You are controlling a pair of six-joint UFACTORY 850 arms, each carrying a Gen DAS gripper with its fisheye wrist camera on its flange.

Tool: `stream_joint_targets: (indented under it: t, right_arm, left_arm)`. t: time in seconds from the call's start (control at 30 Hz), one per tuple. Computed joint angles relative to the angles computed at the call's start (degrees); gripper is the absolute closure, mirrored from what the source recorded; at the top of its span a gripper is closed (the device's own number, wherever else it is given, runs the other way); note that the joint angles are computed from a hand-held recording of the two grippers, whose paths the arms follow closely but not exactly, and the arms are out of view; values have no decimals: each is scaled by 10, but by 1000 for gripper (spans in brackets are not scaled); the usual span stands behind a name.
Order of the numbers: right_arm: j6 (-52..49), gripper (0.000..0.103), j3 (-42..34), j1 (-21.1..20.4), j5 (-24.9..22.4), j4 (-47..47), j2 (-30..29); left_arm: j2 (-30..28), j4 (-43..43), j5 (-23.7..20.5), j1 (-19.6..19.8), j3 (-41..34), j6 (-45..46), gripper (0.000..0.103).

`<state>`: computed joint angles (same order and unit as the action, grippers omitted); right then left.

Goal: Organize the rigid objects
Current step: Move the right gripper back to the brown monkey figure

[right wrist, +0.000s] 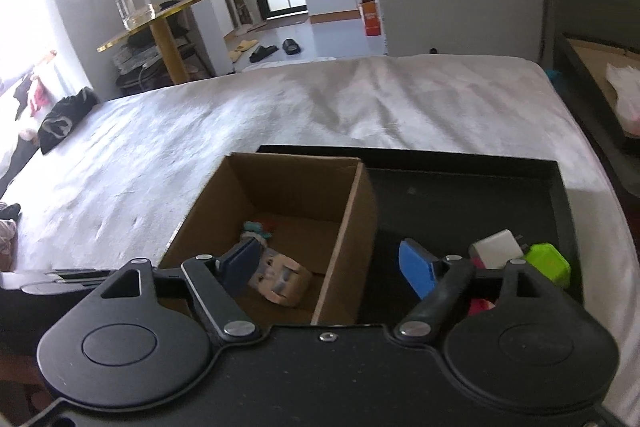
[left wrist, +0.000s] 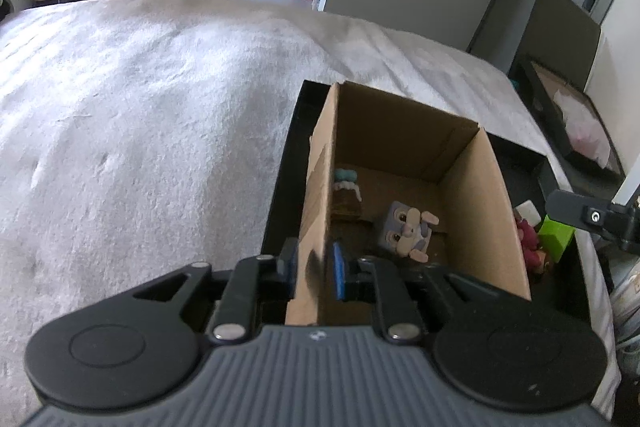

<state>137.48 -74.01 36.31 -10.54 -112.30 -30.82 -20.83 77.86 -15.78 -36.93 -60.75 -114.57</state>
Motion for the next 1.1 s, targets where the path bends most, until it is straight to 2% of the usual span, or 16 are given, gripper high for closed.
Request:
stream_joint_targets:
  t: [0.1, 0.17, 0.27, 0.43, 0.73, 1.1]
  right_arm:
    - [-6, 24, 14, -1, -12, 14, 5]
    - [-10, 23, 22, -3, -19, 26, 8]
    - [35, 23, 38, -7, -23, -8, 14]
    - [56, 23, 58, -12, -31, -16, 20]
    - [170, 23, 96, -26, -32, -105, 25]
    - [280, 26, 118, -49, -21, -207, 12]
  left_arm:
    - [-4, -68, -7, -4, -11, 69, 80]
    - [-9, -116, -19, -8, -21, 118, 65]
    - [-10, -114, -28, -15, -26, 121, 49]
    - [-17, -123, -61, -26, -42, 137, 35]
    - [-34, -149, -86, -40, -61, 174, 31]
    - [-73, -194, -143, -50, -113, 238, 28]
